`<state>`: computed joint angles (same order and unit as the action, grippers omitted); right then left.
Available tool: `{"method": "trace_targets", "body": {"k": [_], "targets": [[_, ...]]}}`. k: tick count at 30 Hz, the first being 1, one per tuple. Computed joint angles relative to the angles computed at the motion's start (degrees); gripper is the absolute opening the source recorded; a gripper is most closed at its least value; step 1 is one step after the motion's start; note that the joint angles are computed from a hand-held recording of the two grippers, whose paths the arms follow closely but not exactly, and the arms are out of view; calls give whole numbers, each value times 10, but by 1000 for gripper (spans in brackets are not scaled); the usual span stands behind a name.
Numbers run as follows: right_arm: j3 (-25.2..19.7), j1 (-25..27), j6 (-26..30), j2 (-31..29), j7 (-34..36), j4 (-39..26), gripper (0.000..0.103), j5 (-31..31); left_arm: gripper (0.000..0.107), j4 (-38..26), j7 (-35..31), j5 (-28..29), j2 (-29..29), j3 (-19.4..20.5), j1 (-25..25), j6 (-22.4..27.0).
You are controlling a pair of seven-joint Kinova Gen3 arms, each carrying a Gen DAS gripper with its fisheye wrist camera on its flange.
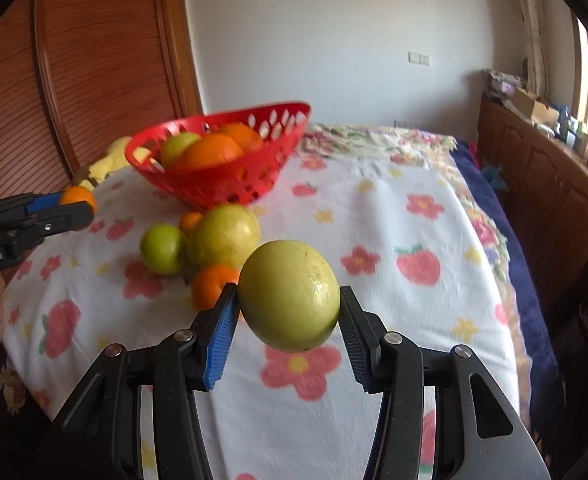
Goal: Organize fruits
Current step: 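Lift and carry the mandarin and yellow pomelo over the red basket with both tools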
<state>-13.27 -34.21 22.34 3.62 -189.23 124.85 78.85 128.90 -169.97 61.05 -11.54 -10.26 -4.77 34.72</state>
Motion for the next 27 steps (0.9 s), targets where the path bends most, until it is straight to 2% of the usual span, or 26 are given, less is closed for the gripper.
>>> {"method": "trace_targets", "body": {"k": [14, 27], "targets": [[18, -2, -25, 22, 141, -107, 50, -61, 40, -56, -31, 51, 52, 17, -16, -8], [61, -6, -50, 99, 354, -236, 50, -245, 40, -115, -27, 69, 121, 58, -51, -25]]}}
